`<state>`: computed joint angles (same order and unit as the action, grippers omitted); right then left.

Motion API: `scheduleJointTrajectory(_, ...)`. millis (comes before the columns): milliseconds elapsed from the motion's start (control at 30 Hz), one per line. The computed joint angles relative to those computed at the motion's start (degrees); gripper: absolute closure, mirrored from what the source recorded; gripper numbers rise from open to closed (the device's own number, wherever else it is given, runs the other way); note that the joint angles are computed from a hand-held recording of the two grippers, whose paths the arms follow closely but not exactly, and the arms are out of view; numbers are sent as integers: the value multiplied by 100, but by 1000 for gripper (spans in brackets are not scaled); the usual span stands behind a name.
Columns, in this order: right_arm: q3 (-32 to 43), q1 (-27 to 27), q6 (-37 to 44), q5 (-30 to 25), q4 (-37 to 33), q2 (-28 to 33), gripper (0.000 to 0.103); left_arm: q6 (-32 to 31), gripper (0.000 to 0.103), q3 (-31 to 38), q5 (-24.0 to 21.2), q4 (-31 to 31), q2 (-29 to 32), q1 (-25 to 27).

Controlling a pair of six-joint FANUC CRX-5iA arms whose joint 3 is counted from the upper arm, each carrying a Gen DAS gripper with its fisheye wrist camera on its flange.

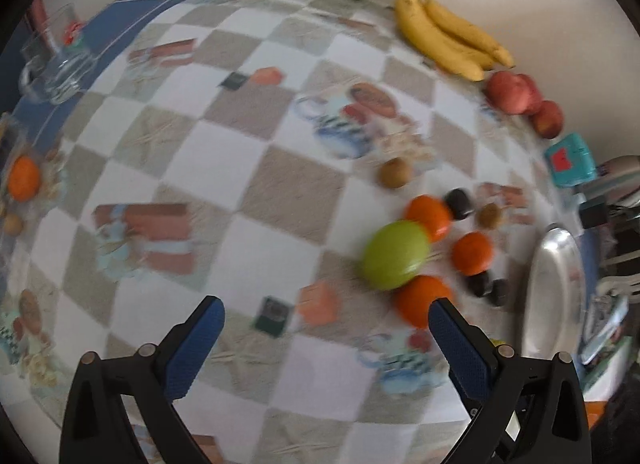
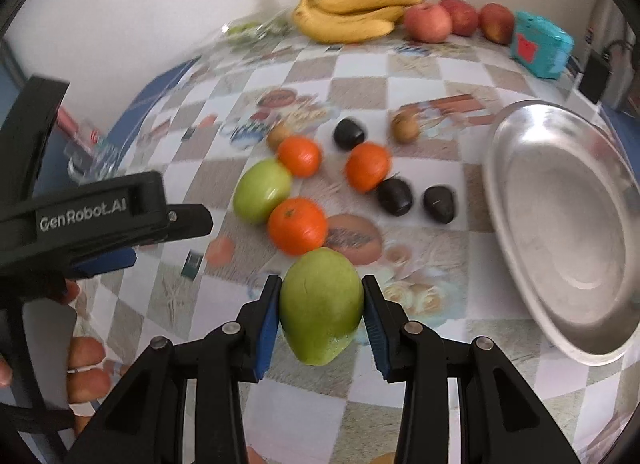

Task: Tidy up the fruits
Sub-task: 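Carry the green pear toward the steel bowl with the right tool while the left grasps another green fruit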

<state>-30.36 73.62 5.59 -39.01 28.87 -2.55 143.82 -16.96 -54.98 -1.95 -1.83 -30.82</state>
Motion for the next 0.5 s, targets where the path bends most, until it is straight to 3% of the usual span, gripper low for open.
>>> scheduleJointTrajectory(67, -80, -59, -220, -29, 135, -97, 62, 32, 0, 177, 33, -108, 104, -68)
scheduleJointTrajectory(267, -261, -172, -708, -369, 665, -309, 62, 168, 1, 964, -461, -707, 586, -408)
scheduleJointTrajectory(367, -412, -332, -982, -282, 762, -474, 62, 54, 10, 1239, -587, -846, 797, -485)
scheduleJointTrajectory(500, -513, -516, -1136, -231, 681, -641, 62, -251, 20, 1198, -336, -609, 891, -385)
